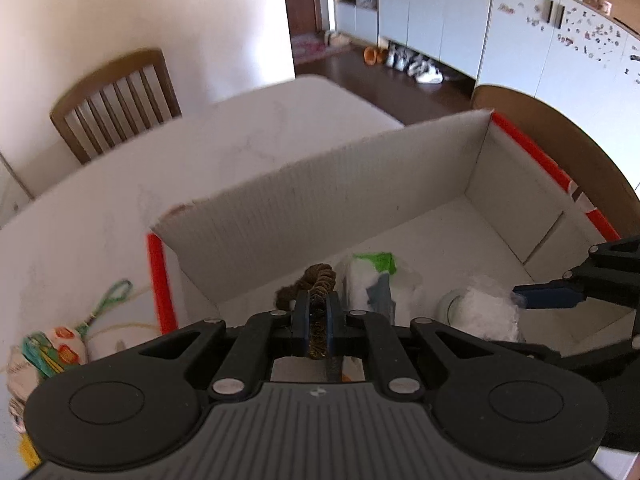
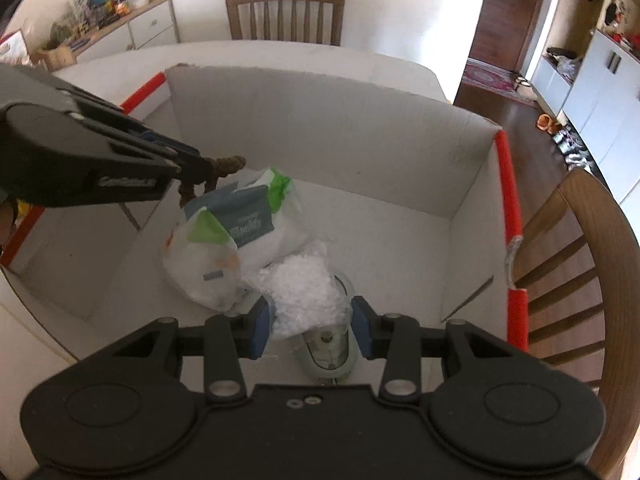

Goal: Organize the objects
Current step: 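Carry the bracelet and bead bag with both tools into the box, then open both grippers to release the bracelet and bead bag in the box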

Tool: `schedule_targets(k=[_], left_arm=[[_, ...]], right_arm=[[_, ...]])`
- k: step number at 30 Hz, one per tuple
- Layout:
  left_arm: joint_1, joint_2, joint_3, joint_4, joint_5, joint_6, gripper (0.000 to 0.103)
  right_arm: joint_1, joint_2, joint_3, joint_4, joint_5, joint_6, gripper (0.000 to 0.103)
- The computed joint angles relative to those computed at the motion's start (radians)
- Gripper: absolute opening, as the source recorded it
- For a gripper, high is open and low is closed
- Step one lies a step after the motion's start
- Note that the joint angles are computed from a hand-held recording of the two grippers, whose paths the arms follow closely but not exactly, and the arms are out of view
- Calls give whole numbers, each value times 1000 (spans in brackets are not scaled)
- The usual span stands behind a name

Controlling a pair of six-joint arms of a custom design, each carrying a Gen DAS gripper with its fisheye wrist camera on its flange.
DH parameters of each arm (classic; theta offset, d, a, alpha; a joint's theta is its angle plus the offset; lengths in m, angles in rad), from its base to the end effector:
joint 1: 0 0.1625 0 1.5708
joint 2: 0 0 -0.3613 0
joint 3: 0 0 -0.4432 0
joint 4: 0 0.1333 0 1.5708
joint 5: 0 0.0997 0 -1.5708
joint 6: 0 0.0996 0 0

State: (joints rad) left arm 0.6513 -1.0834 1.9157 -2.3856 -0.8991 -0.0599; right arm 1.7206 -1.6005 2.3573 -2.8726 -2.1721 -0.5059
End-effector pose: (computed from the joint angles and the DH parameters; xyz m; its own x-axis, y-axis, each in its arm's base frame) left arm -0.3317 -0.4984 0.0743 -0.5126 0.5917 -0.6221 0.7659 0.6427 -0.0198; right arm 0.1417 -0.4229 0.2008 -0.6897 -0.2637 0.6744 -0.5280 0.8205 -0.2191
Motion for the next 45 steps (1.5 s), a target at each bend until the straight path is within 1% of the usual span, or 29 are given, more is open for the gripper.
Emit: schedule_targets(k=[6,14,16,19,24,25,26,27,28,30,32,35,36,43,45], left_arm=[[15,17,-22,80,-17,-34,7],[29,31,-46,141,-44,-70,8],[28,32,-50,152,-45,-75,9],[24,33,-53,173,-41,-85,10],[26,26,-59,190,-58,-109,11],[23,21,-55,187,-56,-109,13],[21,20,-53,184,-55,-106,18],[18,16,-50,182,-53,-105,25],[16,10,-44,177,-54,-101,30],[10,-2,-35,167,-57,-98,46],[1,-17,-18,148,-47,-94,54],[-7,-43,2,129,-52,-94,60],[-9,-53,8,125,-59,-98,61],[-31,-134,59,78,-91,-98,61],[-39,-164,75,71,-97,-109,61]], right_arm=[[-10,17,-18,31,-8,-12,40],[-5,25,-30,68,-30,15,42],[1,41,-46,77,-37,26,43],[3,40,-49,86,-40,37,44],[2,20,-37,81,-38,42,54],[1,9,-33,86,-33,45,55],[1,1,-30,88,-26,44,56],[1,-5,-26,86,-25,42,56],[3,-11,-22,82,-24,41,56],[7,-26,-14,76,-15,40,59],[13,-45,-2,64,-8,33,61],[19,-84,16,68,12,34,61],[22,-90,15,72,14,38,61],[51,-183,46,95,62,62,63],[60,-217,56,102,76,76,68]])
